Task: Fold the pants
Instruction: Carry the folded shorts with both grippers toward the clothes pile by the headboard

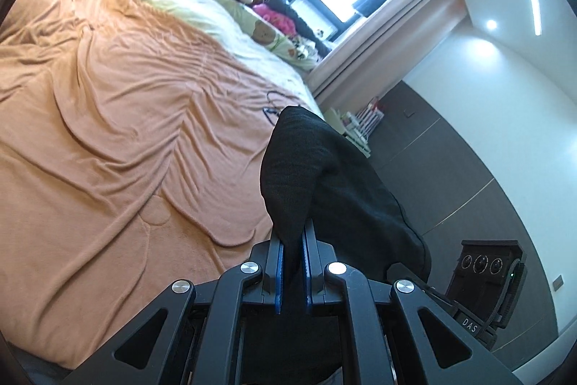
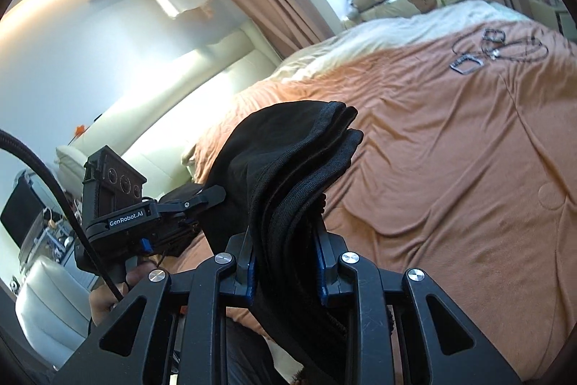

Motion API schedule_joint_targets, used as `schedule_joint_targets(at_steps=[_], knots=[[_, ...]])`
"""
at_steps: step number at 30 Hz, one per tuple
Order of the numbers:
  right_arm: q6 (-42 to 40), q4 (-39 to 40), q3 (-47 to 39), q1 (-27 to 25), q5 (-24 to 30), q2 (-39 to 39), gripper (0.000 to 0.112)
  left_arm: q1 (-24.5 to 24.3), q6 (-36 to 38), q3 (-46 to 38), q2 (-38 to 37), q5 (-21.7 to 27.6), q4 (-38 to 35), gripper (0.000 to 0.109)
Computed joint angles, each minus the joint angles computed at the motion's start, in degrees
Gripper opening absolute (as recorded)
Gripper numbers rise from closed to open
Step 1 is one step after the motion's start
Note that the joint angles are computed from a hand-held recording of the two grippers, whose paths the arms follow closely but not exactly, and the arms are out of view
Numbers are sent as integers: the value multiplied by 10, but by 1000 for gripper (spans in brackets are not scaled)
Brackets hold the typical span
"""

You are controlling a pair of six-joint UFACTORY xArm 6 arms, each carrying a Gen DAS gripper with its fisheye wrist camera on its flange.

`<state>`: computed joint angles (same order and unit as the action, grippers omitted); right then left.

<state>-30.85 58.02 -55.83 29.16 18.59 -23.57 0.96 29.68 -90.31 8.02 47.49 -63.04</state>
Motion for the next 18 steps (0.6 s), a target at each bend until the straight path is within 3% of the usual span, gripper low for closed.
schedule_joint_targets(at_steps=[6, 18], knots=[[46, -64, 14, 28, -23, -25, 22, 20, 19, 52, -61, 1, -13, 9], [63, -100, 16, 76, -55, -30, 22, 69, 48, 131, -161, 10, -39, 9]])
